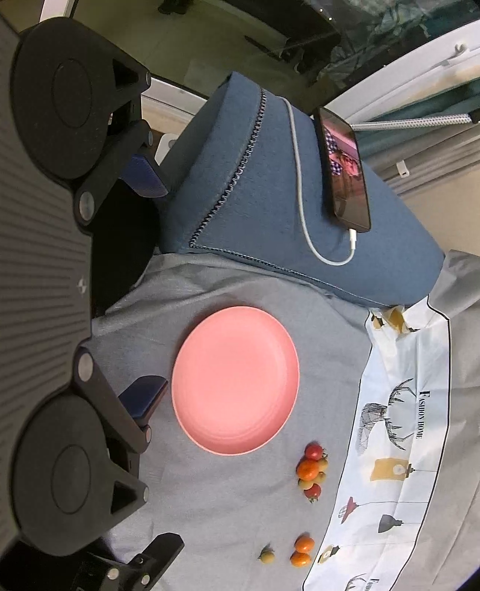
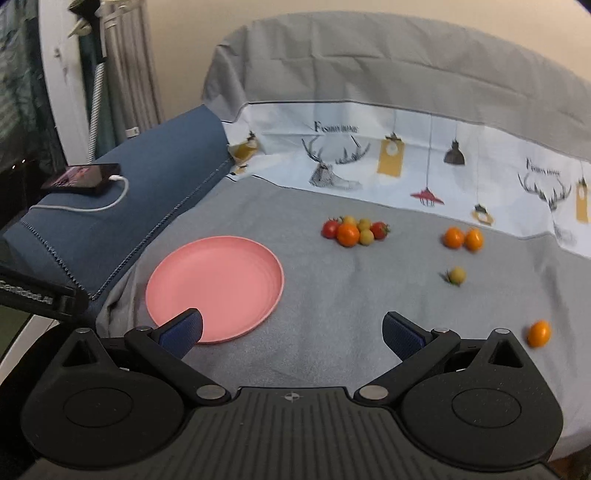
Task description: Organize fruits
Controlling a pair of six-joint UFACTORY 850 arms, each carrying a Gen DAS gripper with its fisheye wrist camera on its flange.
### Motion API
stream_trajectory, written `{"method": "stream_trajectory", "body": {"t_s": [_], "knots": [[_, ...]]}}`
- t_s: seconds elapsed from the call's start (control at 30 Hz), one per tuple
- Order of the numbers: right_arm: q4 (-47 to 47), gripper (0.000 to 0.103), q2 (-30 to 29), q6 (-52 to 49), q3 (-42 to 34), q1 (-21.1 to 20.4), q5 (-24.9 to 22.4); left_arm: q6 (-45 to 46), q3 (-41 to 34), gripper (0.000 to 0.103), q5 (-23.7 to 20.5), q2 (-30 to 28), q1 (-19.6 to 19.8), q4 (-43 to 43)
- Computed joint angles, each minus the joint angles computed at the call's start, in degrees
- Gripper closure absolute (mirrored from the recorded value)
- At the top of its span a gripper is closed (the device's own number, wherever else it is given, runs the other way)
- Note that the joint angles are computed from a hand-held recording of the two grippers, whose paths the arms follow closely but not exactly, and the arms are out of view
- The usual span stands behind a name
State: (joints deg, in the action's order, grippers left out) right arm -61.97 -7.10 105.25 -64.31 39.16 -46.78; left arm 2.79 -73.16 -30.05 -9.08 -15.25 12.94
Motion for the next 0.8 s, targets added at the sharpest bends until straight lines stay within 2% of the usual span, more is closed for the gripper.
{"method": "stream_trajectory", "body": {"t_s": [0.47, 0.8], "knots": [[-2.4, 0.0, -1.5, -1.6, -2.6, 2.2, -3.1, 0.1, 1.1, 0.0, 1.2, 1.5, 0.2, 0.1], [-4.7, 0.0, -0.3, -1.8, -2.9, 3.5, -5.9, 2.2, 2.0, 0.0, 1.0, 2.8, 0.4, -1.6]]}}
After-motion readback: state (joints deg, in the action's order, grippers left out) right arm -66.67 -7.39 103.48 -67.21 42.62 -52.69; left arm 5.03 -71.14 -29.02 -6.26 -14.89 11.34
